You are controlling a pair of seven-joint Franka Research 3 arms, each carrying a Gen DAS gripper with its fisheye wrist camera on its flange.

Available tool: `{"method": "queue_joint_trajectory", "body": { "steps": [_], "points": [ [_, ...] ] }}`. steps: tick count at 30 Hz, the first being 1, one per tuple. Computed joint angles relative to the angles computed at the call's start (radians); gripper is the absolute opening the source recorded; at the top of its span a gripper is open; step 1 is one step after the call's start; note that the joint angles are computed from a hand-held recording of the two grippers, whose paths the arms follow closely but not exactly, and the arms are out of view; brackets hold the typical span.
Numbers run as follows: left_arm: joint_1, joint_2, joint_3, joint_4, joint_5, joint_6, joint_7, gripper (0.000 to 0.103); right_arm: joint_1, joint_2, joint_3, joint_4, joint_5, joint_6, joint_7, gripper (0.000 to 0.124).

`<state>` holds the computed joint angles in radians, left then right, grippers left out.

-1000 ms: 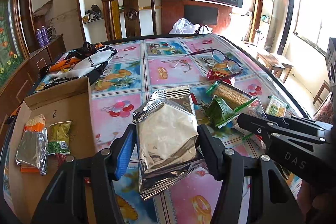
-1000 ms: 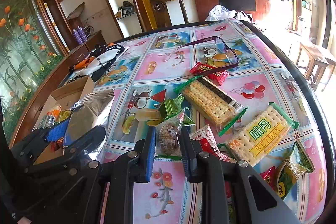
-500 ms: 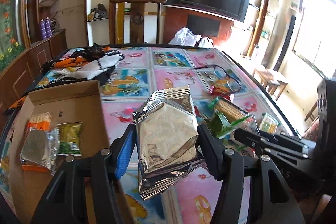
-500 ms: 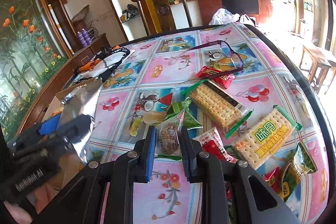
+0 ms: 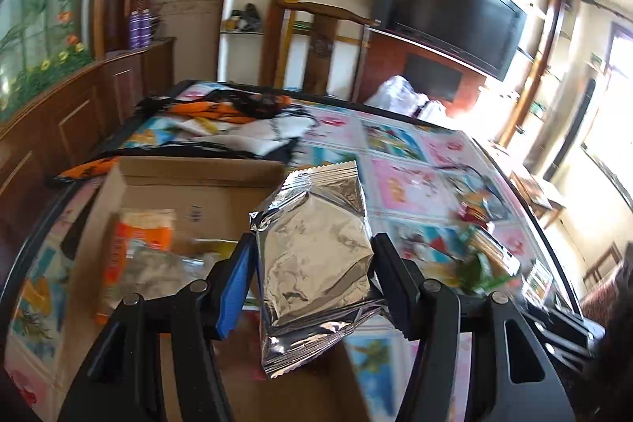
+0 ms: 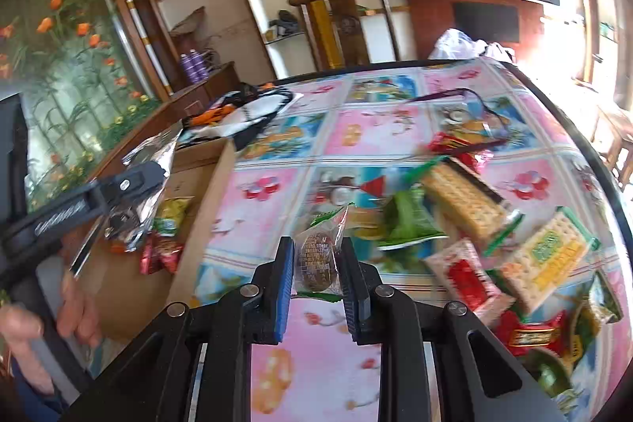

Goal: Organize snacks
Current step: 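Carry the silver foil pack and small clear pack over the cardboard box, then lower both packs into the box and open both grippers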

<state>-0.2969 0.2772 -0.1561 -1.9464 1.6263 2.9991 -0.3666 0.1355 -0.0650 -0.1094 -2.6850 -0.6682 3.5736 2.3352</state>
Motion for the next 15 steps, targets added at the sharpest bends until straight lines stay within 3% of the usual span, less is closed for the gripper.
{"method": "queue_joint_trajectory", "body": {
  "steps": [5, 15],
  "points": [
    [0.035, -0.025, 0.017, -0.038, -0.020, -0.016, -0.020, 0.059, 0.014, 0.014, 0.008, 0.018, -0.082, 0.037, 0.062, 0.024],
    [0.051, -0.010, 0.050, -0.068, -0.247, -0.008, 0.154, 0.059, 0.021, 0.082, 0.100, 0.111, -0.261, 0.051, 0.201, 0.024]
  ]
}}
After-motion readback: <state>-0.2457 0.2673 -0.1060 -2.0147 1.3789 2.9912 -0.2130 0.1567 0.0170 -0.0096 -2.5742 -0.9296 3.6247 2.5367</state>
